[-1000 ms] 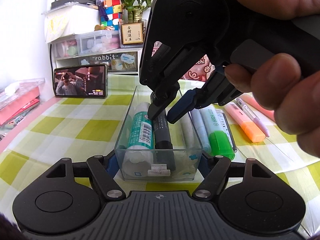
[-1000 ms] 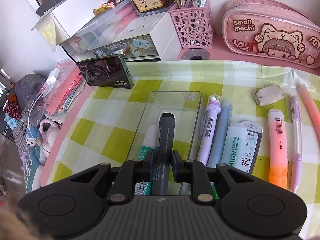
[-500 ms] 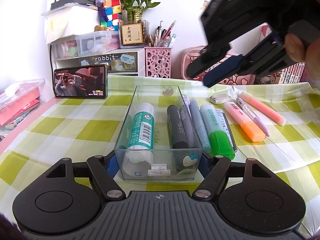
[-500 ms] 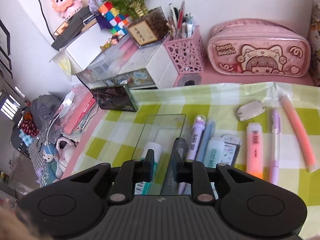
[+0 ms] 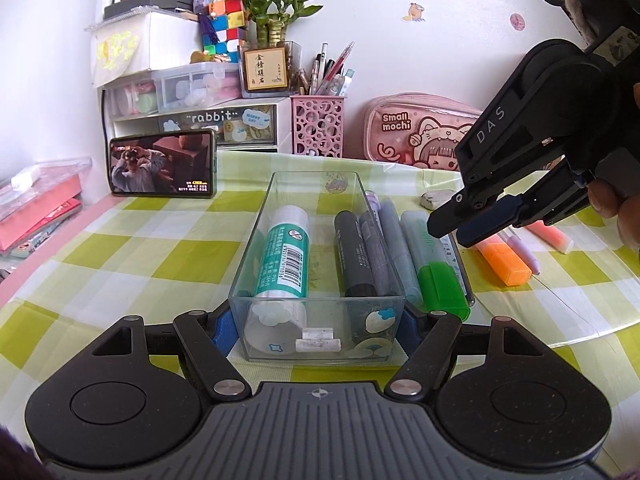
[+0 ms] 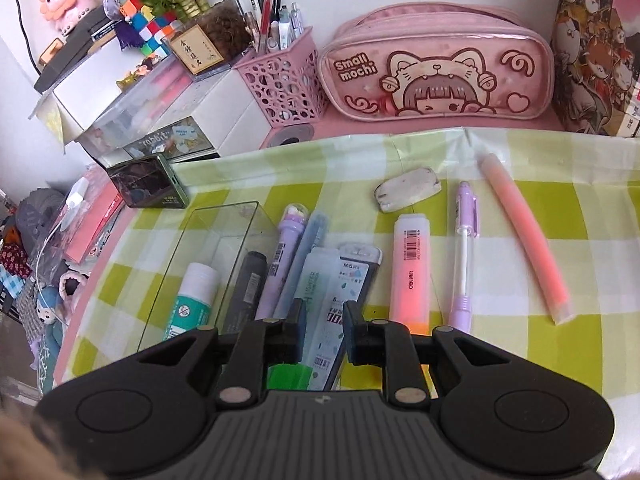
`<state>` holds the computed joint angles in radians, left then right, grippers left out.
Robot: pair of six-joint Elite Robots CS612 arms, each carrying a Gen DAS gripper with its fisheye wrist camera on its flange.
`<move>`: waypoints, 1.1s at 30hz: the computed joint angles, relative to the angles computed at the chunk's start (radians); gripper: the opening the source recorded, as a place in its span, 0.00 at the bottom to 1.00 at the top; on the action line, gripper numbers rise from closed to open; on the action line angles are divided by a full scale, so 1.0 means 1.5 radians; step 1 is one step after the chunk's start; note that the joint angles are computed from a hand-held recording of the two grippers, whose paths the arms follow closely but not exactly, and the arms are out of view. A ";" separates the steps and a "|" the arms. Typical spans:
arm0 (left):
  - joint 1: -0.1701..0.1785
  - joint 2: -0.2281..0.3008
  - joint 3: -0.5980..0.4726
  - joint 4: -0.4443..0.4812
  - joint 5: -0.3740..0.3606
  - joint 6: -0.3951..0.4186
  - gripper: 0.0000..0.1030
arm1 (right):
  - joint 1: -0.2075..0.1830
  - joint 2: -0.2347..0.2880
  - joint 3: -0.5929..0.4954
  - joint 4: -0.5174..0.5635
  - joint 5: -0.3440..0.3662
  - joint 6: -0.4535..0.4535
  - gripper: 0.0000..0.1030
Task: Organize stationery
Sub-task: 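Grasp the orange highlighter with the right gripper, then place the orange highlighter upright in the clear box and release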
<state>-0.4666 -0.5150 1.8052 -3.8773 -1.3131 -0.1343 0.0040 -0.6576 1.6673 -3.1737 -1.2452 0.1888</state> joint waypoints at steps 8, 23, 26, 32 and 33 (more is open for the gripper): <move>-0.001 0.000 0.000 -0.002 0.001 0.000 0.71 | 0.005 -0.005 0.010 -0.047 -0.143 0.009 0.24; -0.003 0.001 0.002 -0.004 0.007 0.004 0.71 | 0.006 0.019 -0.006 -0.060 -0.122 -0.034 0.25; -0.003 0.001 0.002 -0.004 0.008 0.004 0.71 | 0.016 0.025 -0.014 -0.046 -0.156 -0.052 0.23; -0.003 0.002 0.001 -0.003 0.008 0.004 0.71 | 0.007 0.016 0.001 -0.069 -0.124 0.003 0.23; -0.003 0.002 0.001 -0.003 0.008 0.004 0.71 | 0.007 0.014 0.003 -0.072 -0.125 0.007 0.23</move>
<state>-0.4704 -0.5126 1.8072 -3.8825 -1.3016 -0.1289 0.0149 -0.6359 1.6712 -3.2821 -1.4332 0.2000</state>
